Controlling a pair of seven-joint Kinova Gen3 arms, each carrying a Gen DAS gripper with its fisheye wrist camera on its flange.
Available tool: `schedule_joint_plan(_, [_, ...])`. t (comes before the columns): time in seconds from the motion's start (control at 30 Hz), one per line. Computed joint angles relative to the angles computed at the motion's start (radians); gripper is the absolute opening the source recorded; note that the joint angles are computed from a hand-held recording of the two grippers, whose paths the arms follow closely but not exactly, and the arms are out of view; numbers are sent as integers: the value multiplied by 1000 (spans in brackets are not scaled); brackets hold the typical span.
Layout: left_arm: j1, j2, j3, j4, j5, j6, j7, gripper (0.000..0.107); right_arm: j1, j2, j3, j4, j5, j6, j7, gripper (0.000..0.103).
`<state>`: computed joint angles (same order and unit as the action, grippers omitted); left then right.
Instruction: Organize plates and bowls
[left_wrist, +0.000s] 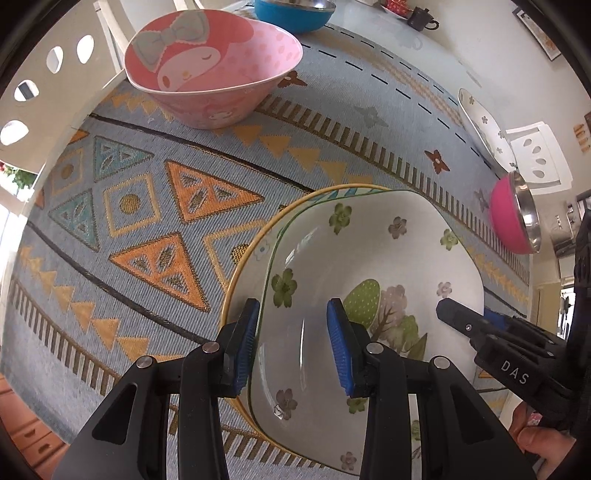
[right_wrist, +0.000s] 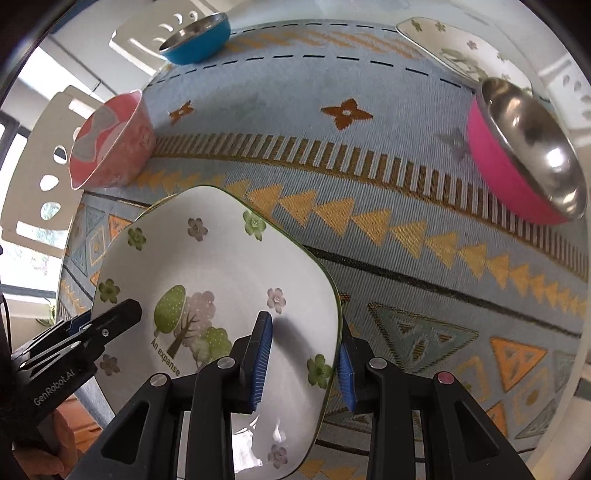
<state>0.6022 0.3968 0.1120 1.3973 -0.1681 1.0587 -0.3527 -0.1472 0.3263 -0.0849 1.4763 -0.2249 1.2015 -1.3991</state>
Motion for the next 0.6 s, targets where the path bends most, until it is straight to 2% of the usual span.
schedule_joint_plan(0.17, [0, 14, 0, -26, 1, 28, -3, 33, -4, -11, 2, 23, -4, -38, -24, 32])
schedule_joint_plan(0.33, [16, 28, -9, -79, -23, 104, 2, 33, -19, -27, 2, 49, 9, -74, -57, 33])
schedule_joint_plan(0.47, [17, 39, -7, -109, -36, 131, -19, 33, -28, -35, 1, 63, 20, -94, -78, 33])
schedule_joint_plan(0.6, [10, 38, -9, -96, -16, 120, -15, 33, -27, -30, 1, 53, 21, -77, -86, 34])
